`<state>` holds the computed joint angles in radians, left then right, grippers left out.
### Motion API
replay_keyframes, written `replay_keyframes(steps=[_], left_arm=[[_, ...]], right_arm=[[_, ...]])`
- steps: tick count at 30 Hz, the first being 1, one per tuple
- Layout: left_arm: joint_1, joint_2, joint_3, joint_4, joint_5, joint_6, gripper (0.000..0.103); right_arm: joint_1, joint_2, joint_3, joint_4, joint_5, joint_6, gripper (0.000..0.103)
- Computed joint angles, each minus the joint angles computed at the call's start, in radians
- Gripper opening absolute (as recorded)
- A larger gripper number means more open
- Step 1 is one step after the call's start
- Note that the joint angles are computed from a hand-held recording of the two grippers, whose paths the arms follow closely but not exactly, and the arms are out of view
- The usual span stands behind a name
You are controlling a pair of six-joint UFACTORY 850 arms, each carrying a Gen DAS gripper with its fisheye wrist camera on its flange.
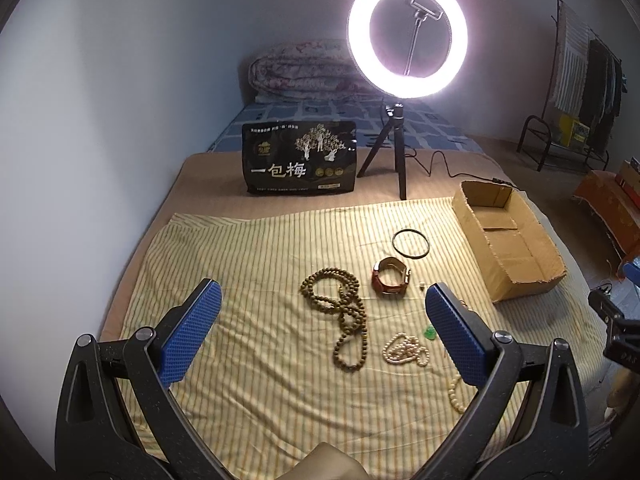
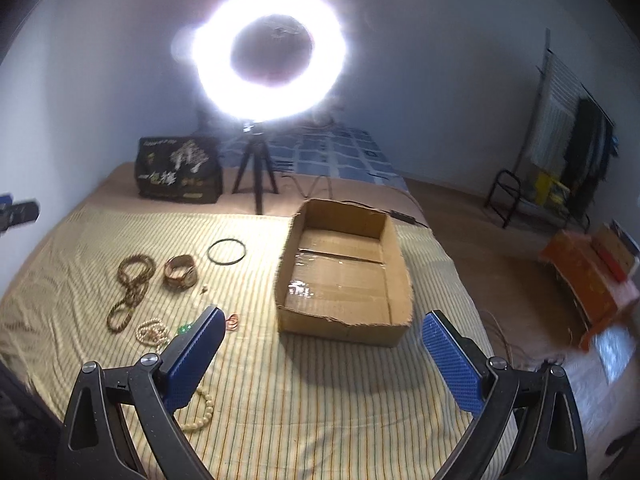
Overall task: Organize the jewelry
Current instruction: 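Move both grippers toward the jewelry on the striped sheet, then grasp the brown bead mala with the left gripper while the right gripper grasps the cream bead bracelet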
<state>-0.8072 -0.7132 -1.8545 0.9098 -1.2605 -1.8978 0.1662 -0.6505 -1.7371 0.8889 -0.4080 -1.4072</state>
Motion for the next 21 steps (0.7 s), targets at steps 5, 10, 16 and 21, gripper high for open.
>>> replay_keyframes(steps=[5, 10, 16, 21], left_arm=[[0.028, 0.051, 0.096, 0.010, 0.052, -0.013, 0.103], [0.077, 0.062, 0.133, -0.075, 0.155, 0.031, 0.101], [0.140, 0.020, 0.133, -0.218, 0.287, 0.084, 0.101], [0.186, -0.023, 0.128, -0.332, 0.416, 0.139, 0.094]], right_arm=[[0.012, -0.033, -0.036, 0.010, -0.122, -0.037, 0.098], [0.029, -0.110, -0.127, -0.210, -0.231, 0.151, 0.093], [0.032, -0.206, -0.224, -0.361, -0.357, 0.293, 0.090], [0.041, -0.246, -0.262, -0.414, -0.424, 0.325, 0.089]])
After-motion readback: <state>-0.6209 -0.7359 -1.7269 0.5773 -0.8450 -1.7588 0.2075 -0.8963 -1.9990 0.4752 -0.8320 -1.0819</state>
